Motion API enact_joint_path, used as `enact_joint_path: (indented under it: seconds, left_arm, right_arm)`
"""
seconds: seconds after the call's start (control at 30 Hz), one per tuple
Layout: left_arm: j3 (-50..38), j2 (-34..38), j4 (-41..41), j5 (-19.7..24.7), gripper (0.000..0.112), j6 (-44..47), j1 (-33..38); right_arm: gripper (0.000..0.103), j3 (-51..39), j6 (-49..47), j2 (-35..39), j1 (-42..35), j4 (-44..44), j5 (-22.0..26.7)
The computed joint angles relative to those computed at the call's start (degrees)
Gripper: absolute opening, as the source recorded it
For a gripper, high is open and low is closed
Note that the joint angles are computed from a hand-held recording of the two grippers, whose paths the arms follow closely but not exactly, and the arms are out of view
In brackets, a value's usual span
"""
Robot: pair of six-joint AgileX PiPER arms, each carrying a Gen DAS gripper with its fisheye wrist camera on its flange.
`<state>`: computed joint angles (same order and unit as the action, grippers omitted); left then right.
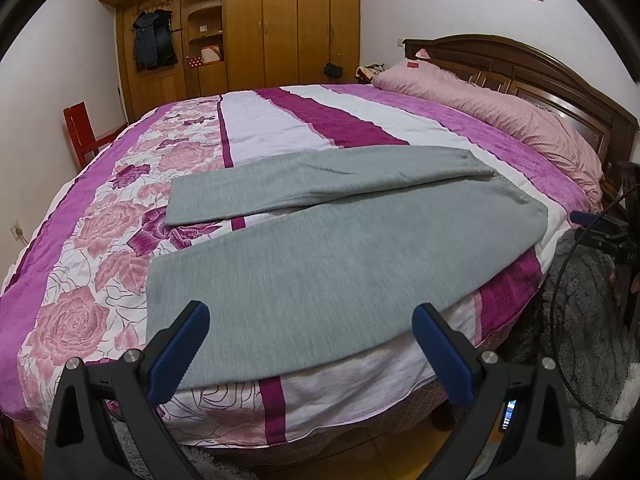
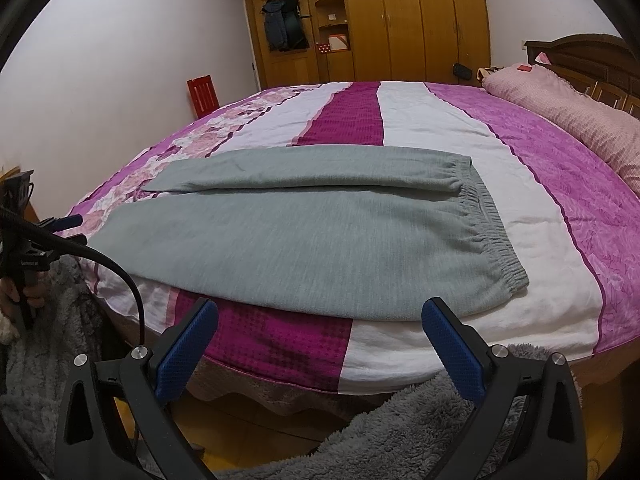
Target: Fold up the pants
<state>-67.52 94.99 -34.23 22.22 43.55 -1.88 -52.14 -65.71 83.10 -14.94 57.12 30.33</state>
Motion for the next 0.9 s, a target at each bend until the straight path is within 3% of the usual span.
enact_joint_path:
  seconds: [0.9]
  left_arm:
    - [0.0, 0.2, 1.0, -0.1, 0.103, -1.0, -0.3]
  right_arm:
    - [0.101, 0.1, -0.6, 0.1, -0.1, 0.5, 0.1]
